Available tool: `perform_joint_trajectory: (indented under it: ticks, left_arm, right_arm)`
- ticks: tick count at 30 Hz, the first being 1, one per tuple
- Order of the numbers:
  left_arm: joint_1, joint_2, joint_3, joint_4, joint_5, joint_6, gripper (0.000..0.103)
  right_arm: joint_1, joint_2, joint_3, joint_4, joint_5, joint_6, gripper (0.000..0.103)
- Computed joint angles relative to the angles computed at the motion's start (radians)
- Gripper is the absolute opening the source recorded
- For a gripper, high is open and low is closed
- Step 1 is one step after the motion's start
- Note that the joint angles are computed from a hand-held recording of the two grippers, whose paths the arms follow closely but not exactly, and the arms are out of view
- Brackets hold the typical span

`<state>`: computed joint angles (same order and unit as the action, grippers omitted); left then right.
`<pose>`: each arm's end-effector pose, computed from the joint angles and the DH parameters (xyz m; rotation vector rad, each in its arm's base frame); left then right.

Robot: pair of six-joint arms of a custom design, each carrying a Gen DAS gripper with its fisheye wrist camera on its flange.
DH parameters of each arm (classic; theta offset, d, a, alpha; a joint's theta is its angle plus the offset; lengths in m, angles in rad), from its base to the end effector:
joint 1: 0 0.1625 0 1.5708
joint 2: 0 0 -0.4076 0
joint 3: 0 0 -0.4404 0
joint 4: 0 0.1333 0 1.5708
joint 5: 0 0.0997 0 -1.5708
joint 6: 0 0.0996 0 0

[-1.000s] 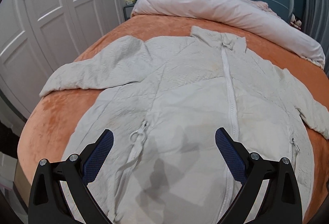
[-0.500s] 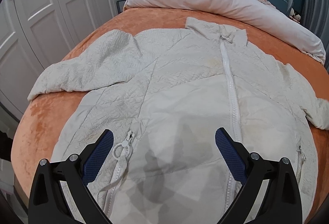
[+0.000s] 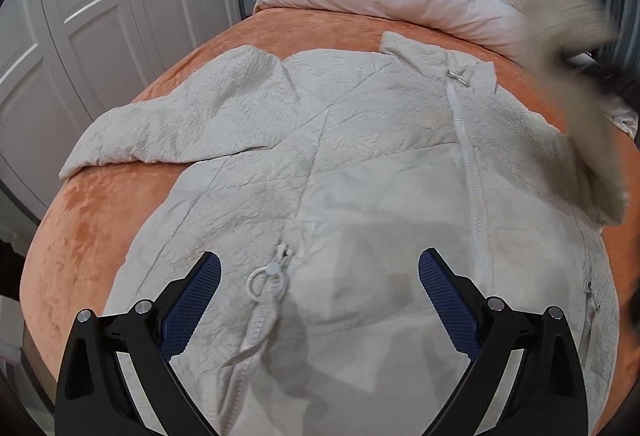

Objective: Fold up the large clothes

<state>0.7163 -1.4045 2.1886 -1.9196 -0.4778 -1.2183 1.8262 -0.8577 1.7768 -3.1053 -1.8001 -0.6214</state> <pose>-0.1941 -0.4630 0.1699 -0.1017 2.1100 -0.8601 0.2766 -0.6214 0.0990 1.0575 -2.4885 0.7877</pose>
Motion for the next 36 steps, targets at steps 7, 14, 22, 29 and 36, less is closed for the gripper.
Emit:
perform_joint_trajectory:
  ticks: [7, 14, 22, 29, 36]
  left_arm:
    - [0.009, -0.059, 0.023, 0.030, 0.009, -0.008, 0.097]
    - [0.014, -0.062, 0.028, -0.009, 0.001, 0.001, 0.097]
    - [0.007, -0.015, 0.005, -0.019, 0.006, 0.027, 0.097]
    - [0.056, 0.056, -0.031, -0.220, -0.025, 0.235, 0.097]
    - [0.187, 0.186, -0.159, -0.616, -0.133, 0.577, 0.097]
  right_arm:
    - [0.014, -0.003, 0.115, -0.048, -0.017, -0.043, 0.057]
    - [-0.026, -0.162, 0.239, -0.100, -0.072, 0.074, 0.059]
    - [-0.114, -0.240, 0.313, -0.196, -0.174, 0.130, 0.059]
    - [-0.173, -0.266, 0.306, -0.237, -0.190, 0.159, 0.059]
    - [-0.187, -0.210, 0.177, -0.226, -0.174, 0.223, 0.059]
